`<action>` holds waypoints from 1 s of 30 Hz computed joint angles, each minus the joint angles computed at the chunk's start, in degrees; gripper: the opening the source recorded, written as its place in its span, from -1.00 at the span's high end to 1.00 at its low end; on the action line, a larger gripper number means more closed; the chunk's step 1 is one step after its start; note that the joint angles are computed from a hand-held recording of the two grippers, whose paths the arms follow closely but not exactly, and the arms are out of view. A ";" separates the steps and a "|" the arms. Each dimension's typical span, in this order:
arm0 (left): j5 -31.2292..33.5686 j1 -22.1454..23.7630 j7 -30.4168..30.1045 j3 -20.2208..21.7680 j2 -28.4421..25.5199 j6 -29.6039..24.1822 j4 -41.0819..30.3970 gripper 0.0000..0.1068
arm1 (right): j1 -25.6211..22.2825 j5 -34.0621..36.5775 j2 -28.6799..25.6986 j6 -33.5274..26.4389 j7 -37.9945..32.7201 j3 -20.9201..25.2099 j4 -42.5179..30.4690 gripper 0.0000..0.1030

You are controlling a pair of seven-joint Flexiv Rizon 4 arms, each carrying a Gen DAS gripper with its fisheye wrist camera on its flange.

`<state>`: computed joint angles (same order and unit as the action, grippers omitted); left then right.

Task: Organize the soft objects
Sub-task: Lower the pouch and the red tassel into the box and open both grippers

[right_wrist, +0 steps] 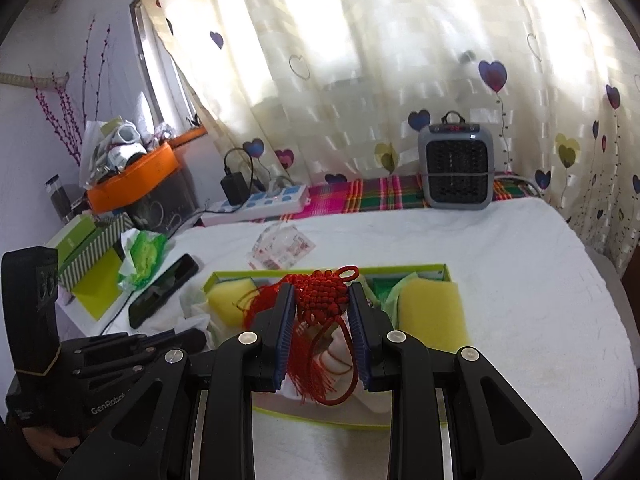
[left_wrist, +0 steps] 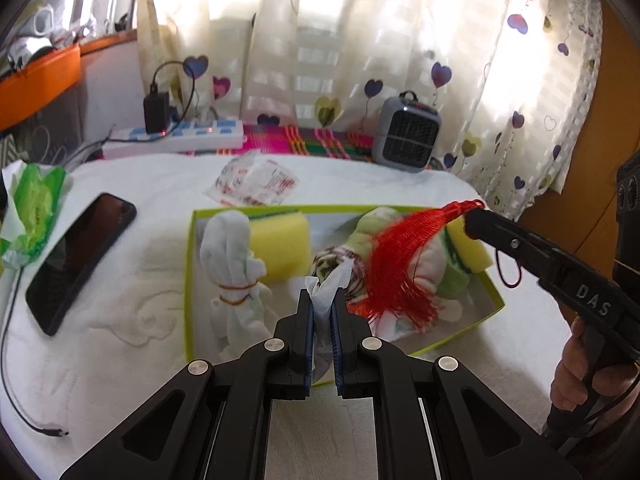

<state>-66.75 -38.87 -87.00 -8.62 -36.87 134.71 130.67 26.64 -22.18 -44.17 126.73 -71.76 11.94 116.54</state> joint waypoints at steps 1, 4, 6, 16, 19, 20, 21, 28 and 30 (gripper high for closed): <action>-0.63 0.08 0.38 -0.03 -0.45 -0.39 -0.39 0.86 | 0.00 -0.24 -0.29 -0.68 0.18 0.01 -0.35 0.46; -1.01 0.43 0.69 -0.06 -1.13 -1.21 -0.93 0.86 | 0.55 -0.46 -1.26 -3.26 0.29 -0.47 -1.59 0.46; -2.26 0.05 2.16 0.13 -1.75 -1.18 -1.72 0.86 | 0.86 0.08 -1.58 -4.14 0.12 -0.74 -1.96 0.46; -3.82 0.80 3.74 -0.30 -2.73 -2.94 -2.80 0.86 | 4.41 4.40 -2.06 -6.57 -3.30 -3.75 -2.79 0.43; -4.72 0.85 4.05 -0.49 -2.76 -3.26 -2.88 0.80 | 5.53 6.25 -2.10 -7.18 -4.31 -4.51 -3.06 0.42; -4.56 0.95 3.98 -0.55 -2.76 -3.31 -2.83 0.79 | 5.47 6.44 -2.21 -7.38 -4.50 -4.40 -3.16 0.42; -4.12 1.17 3.61 -0.61 -2.70 -3.47 -2.65 0.78 | 5.43 6.58 -2.24 -7.47 -4.74 -4.31 -3.19 0.42; -2.57 0.92 2.31 0.14 -2.61 -4.04 -2.31 0.62 | 6.60 8.36 -1.98 -7.42 -6.85 -4.79 -2.93 0.20; -3.34 0.44 2.80 0.20 -2.70 -3.70 -2.52 0.58 | 7.02 8.73 -1.82 -6.97 -7.58 -4.94 -2.62 0.10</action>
